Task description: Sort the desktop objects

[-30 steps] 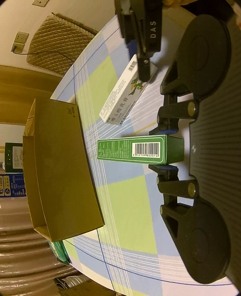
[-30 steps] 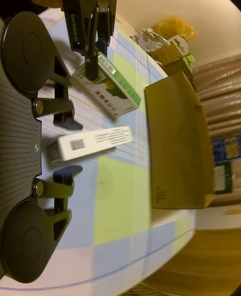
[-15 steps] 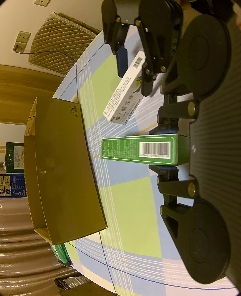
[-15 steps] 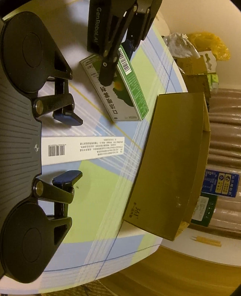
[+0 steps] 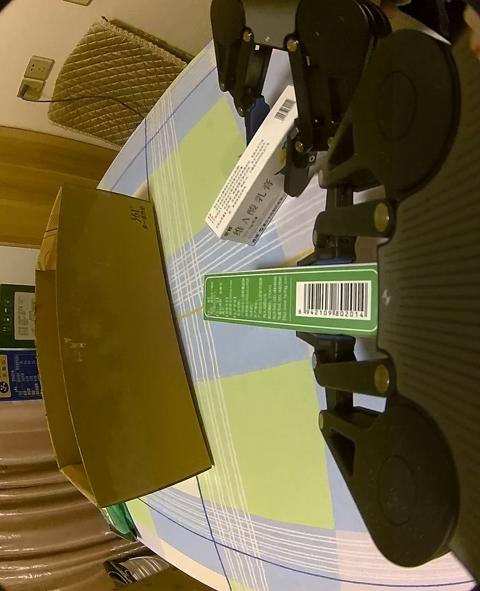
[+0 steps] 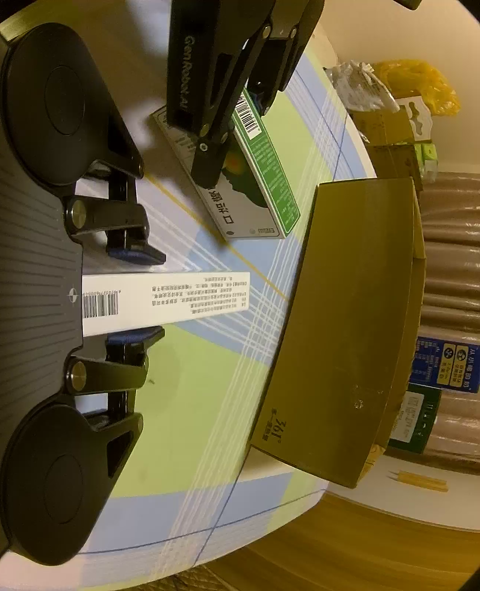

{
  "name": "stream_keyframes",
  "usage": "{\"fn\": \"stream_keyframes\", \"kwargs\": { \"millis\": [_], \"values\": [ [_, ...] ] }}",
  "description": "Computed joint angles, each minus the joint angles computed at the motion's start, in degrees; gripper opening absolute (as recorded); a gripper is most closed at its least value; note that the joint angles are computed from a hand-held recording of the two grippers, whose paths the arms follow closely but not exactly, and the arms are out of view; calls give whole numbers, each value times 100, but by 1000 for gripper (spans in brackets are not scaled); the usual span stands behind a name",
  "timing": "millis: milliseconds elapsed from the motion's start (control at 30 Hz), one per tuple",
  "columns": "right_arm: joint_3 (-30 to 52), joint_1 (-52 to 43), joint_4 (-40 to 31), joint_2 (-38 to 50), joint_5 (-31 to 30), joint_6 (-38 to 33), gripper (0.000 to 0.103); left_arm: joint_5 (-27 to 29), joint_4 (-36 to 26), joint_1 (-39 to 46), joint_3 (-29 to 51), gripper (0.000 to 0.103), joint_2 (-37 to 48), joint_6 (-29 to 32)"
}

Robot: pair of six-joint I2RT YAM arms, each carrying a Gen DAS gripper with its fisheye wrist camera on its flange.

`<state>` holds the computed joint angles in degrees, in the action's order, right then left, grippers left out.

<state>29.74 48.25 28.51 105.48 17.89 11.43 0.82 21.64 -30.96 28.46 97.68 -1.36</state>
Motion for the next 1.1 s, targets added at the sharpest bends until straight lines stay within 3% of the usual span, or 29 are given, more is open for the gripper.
{"fn": "stream_keyframes", "kwargs": {
  "millis": [67,1100],
  "values": [
    [17,7,8,16,9,-12,24,-20,-6,-12,28,26,33,-2],
    [-377,293,-76,-672,510,371,23,-40,-174,-31,-262,25,-543,-37]
  ]
}}
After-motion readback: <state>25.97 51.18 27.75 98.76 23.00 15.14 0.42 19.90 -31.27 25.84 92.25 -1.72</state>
